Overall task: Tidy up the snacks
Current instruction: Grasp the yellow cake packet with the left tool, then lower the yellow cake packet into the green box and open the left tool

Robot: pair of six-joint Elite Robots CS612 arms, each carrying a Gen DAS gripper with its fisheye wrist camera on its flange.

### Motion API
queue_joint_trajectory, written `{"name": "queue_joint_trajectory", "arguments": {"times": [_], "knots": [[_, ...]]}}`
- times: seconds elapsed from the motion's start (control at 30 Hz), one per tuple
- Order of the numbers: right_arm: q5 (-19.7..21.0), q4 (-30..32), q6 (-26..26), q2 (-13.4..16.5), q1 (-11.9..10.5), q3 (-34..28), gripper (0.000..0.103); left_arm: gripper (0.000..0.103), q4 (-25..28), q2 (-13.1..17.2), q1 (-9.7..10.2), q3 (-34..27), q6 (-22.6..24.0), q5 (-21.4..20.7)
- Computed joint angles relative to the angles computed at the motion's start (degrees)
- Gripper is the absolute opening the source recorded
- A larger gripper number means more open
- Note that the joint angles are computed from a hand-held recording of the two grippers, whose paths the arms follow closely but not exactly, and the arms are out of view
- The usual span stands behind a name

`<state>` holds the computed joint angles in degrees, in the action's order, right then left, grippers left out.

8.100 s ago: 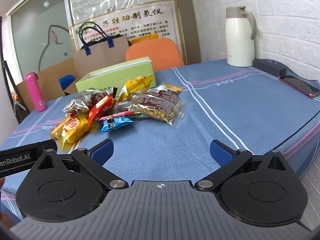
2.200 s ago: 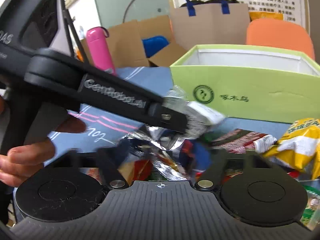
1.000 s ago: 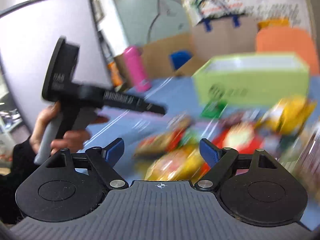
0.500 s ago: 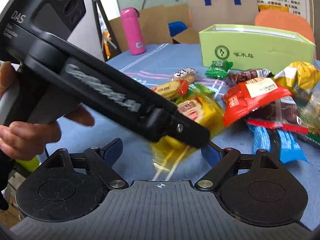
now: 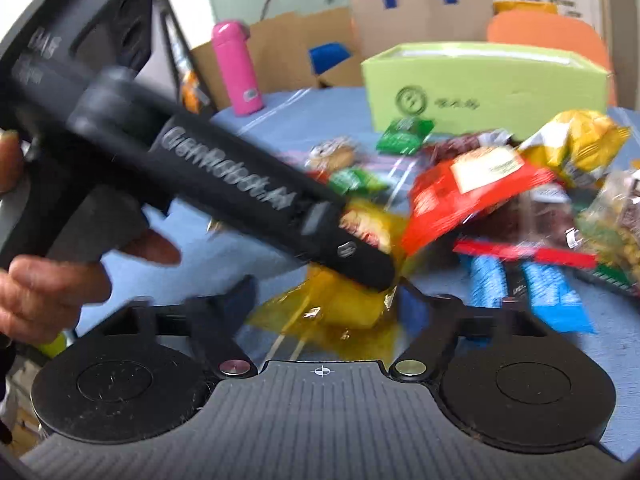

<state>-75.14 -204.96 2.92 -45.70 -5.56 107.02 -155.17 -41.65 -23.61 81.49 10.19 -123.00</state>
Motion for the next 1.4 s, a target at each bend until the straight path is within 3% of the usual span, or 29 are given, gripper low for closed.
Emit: {"name": "queue_joint_trajectory", "arguments": {"times": [0.07,0.2,0.33,0.43,0.67,0.73,0.8,0.87,0.93,1.0,1.23,1.4], "knots": [[1.29,-1.53,-0.52,-0.68,-0.20,1.31,0.041,0.047,-2.11,-1.28,0.33,1.81,0.37,-0.70],[3.06,-4.17,-2.88,-1.81,-0.30,1.57,0.040,0.046,-8.71,-2.35,0.20,1.81,-0.15,0.29],[3.62,-5.31,-5.08,-0.85,-1.83,-3.75,0.041,0.046,-12.39,1.44,-0.61,-6.80,-3.00,1.21],[2.40,-1.37,-7.60,0.59,-3.35,-10.43,0.041,0.046,-9.40,6.26,-1.33,-17.52,-4.70,1.57],[-0.02,14.32,-10.65,5.47,-5.89,-25.31,0.041,0.047,9.21,19.50,-2.86,-44.54,-7.75,3.40],[0.21,18.02,-10.55,6.76,-6.33,-27.96,0.041,0.055,12.27,22.33,-3.26,-49.71,-7.68,5.33],[0.19,21.15,-10.41,8.14,-6.53,-30.55,0.047,0.061,11.45,23.46,-3.57,-51.44,-8.40,8.64],[-1.45,21.34,-10.23,8.53,-6.65,-30.99,0.049,0.063,8.87,22.62,-3.30,-49.37,-8.57,9.48],[-1.70,17.65,-9.16,8.18,-7.02,-29.33,0.052,0.066,4.25,21.00,-2.84,-45.67,-9.22,9.23],[-1.30,12.70,-6.86,7.16,-7.41,-26.30,0.066,0.066,-0.27,18.90,-2.53,-41.28,-9.86,9.42],[0.02,0.93,-3.18,2.93,-7.06,-16.06,0.074,0.069,-10.16,10.90,-1.32,-24.06,-9.74,7.55],[0.21,-2.65,-2.34,0.84,-5.58,-9.15,0.075,0.069,-13.59,7.28,-0.73,-14.10,-10.78,7.11]]}}
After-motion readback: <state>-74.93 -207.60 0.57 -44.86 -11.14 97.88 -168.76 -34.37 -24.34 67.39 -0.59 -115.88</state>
